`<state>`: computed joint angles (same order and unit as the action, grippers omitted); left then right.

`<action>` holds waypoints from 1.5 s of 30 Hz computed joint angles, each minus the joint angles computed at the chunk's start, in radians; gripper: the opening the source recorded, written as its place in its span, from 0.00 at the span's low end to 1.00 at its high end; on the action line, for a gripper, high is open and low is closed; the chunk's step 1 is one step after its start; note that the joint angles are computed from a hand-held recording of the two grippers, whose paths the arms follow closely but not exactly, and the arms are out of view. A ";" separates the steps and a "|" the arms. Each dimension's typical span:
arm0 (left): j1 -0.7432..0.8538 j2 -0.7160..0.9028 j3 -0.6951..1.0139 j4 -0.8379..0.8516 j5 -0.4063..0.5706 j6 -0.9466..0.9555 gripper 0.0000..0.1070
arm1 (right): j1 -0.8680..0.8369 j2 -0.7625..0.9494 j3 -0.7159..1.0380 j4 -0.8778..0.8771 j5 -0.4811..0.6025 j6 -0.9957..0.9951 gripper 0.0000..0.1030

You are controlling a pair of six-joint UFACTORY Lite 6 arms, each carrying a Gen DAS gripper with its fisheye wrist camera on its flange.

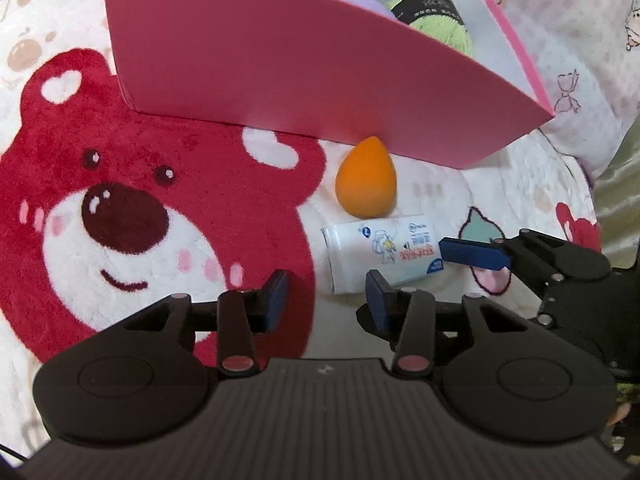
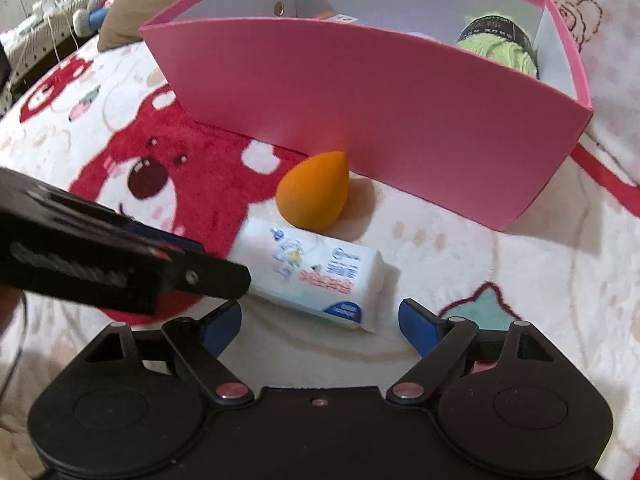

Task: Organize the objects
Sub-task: 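Lower the left tool onto the white wipes packet and close on it, then lift the white wipes packet with the left tool toward the pink box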

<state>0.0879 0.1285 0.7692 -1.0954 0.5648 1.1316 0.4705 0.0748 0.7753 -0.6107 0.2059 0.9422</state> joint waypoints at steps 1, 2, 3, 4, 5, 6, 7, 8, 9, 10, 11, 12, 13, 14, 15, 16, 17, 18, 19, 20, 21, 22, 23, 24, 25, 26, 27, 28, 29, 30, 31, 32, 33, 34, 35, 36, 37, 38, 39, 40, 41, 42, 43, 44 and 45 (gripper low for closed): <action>0.002 0.017 0.012 -0.009 0.008 0.006 0.43 | 0.001 0.003 0.006 0.025 -0.003 -0.020 0.85; 0.002 0.032 0.023 -0.024 0.011 0.018 0.44 | 0.003 0.003 0.008 0.017 -0.004 -0.010 0.85; -0.002 0.043 0.030 -0.040 0.007 0.029 0.45 | 0.012 0.007 0.013 -0.027 0.000 0.038 0.85; -0.007 0.050 0.033 -0.068 -0.003 0.054 0.45 | 0.020 0.018 0.021 -0.074 0.007 0.090 0.85; -0.013 0.053 0.028 -0.111 -0.016 0.089 0.45 | 0.024 0.031 0.031 -0.102 0.009 0.124 0.85; -0.019 0.055 0.023 -0.158 -0.024 0.127 0.44 | 0.023 0.040 0.037 -0.101 0.004 0.132 0.85; -0.027 0.062 0.025 -0.181 -0.027 0.148 0.39 | 0.015 0.056 0.045 -0.066 -0.014 0.113 0.86; -0.035 0.068 0.030 -0.191 -0.024 0.156 0.35 | 0.013 0.066 0.048 -0.065 -0.027 0.131 0.87; -0.034 0.074 0.037 -0.188 -0.005 0.154 0.27 | 0.017 0.076 0.054 -0.102 -0.029 0.191 0.87; -0.029 0.077 0.044 -0.172 0.020 0.122 0.26 | 0.026 0.092 0.065 -0.163 -0.024 0.276 0.88; -0.030 0.073 0.044 -0.158 0.022 0.096 0.26 | 0.028 0.101 0.071 -0.190 -0.021 0.320 0.89; -0.030 0.070 0.045 -0.140 0.025 0.081 0.25 | 0.029 0.107 0.075 -0.202 -0.022 0.344 0.90; -0.029 0.067 0.045 -0.131 0.029 0.074 0.25 | 0.032 0.109 0.077 -0.223 -0.021 0.378 0.91; -0.026 0.070 0.048 -0.121 0.036 0.060 0.25 | 0.037 0.115 0.080 -0.252 -0.017 0.417 0.91; -0.024 0.075 0.051 -0.115 0.042 0.048 0.25 | 0.042 0.124 0.086 -0.277 -0.012 0.445 0.92; -0.020 0.078 0.054 -0.110 0.047 0.036 0.25 | 0.051 0.133 0.091 -0.309 -0.001 0.475 0.92; -0.023 0.079 0.053 -0.112 0.044 0.035 0.25 | 0.064 0.144 0.099 -0.340 0.017 0.504 0.93; -0.026 0.078 0.053 -0.112 0.041 0.034 0.25 | 0.072 0.149 0.103 -0.357 0.033 0.518 0.93; -0.029 0.077 0.052 -0.113 0.038 0.035 0.25 | 0.084 0.152 0.107 -0.373 0.052 0.536 0.93; -0.030 0.076 0.050 -0.113 0.036 0.037 0.25 | 0.098 0.161 0.115 -0.398 0.073 0.565 0.93; -0.029 0.077 0.051 -0.111 0.036 0.040 0.25 | 0.114 0.175 0.127 -0.413 0.100 0.584 0.92; -0.027 0.075 0.050 -0.109 0.037 0.042 0.25 | 0.125 0.186 0.138 -0.421 0.120 0.593 0.92; -0.026 0.073 0.049 -0.107 0.040 0.037 0.25 | 0.140 0.195 0.147 -0.438 0.142 0.615 0.92; -0.023 0.073 0.050 -0.102 0.047 0.030 0.25 | 0.152 0.201 0.152 -0.452 0.162 0.636 0.90; -0.017 0.070 0.049 -0.097 0.057 0.025 0.25 | 0.165 0.203 0.154 -0.469 0.178 0.659 0.88; -0.014 0.065 0.046 -0.094 0.062 0.020 0.25 | 0.176 0.201 0.152 -0.484 0.190 0.675 0.86; -0.010 0.058 0.043 -0.092 0.069 0.017 0.25 | 0.185 0.199 0.151 -0.491 0.203 0.682 0.83; -0.009 0.051 0.039 -0.093 0.075 0.018 0.25 | 0.192 0.194 0.148 -0.500 0.211 0.686 0.82; -0.005 0.042 0.035 -0.088 0.083 0.014 0.25 | 0.195 0.188 0.144 -0.502 0.213 0.685 0.82; -0.001 0.031 0.031 -0.080 0.092 0.006 0.25 | 0.195 0.181 0.140 -0.499 0.212 0.681 0.82; 0.001 0.018 0.026 -0.075 0.102 -0.002 0.25 | 0.193 0.173 0.135 -0.492 0.209 0.675 0.82; 0.004 0.006 0.023 -0.066 0.112 -0.009 0.25 | 0.191 0.162 0.129 -0.483 0.205 0.667 0.82; 0.008 -0.009 0.017 -0.057 0.121 -0.017 0.25 | 0.189 0.152 0.123 -0.474 0.201 0.659 0.82; 0.012 -0.025 0.011 -0.046 0.129 -0.025 0.26 | 0.190 0.140 0.118 -0.462 0.200 0.647 0.82; 0.014 -0.040 0.004 -0.039 0.133 -0.031 0.26 | 0.192 0.130 0.115 -0.448 0.201 0.633 0.82; 0.018 -0.056 -0.003 -0.032 0.140 -0.036 0.26 | 0.194 0.118 0.112 -0.430 0.201 0.615 0.82; 0.024 -0.071 -0.009 -0.026 0.147 -0.041 0.26 | 0.195 0.107 0.110 -0.413 0.201 0.594 0.82; 0.029 -0.084 -0.012 -0.018 0.156 -0.048 0.26 | 0.196 0.098 0.110 -0.396 0.202 0.575 0.82; 0.037 -0.096 -0.013 -0.007 0.167 -0.057 0.26 | 0.196 0.089 0.110 -0.379 0.203 0.555 0.82; 0.049 -0.108 -0.013 0.003 0.182 -0.065 0.26 | 0.196 0.079 0.111 -0.358 0.203 0.530 0.82; 0.061 -0.118 -0.013 0.012 0.197 -0.072 0.26 | 0.195 0.068 0.111 -0.335 0.203 0.503 0.82; 0.072 -0.127 -0.011 0.023 0.213 -0.081 0.26 | 0.194 0.058 0.110 -0.317 0.202 0.482 0.82; 0.083 -0.136 -0.009 0.035 0.229 -0.090 0.26 | 0.192 0.046 0.109 -0.299 0.201 0.462 0.82; 0.094 -0.145 -0.007 0.045 0.245 -0.097 0.26 | 0.192 0.032 0.106 -0.281 0.199 0.442 0.82; 0.105 -0.152 -0.002 0.055 0.264 -0.107 0.26 | 0.192 0.021 0.105 -0.265 0.198 0.425 0.82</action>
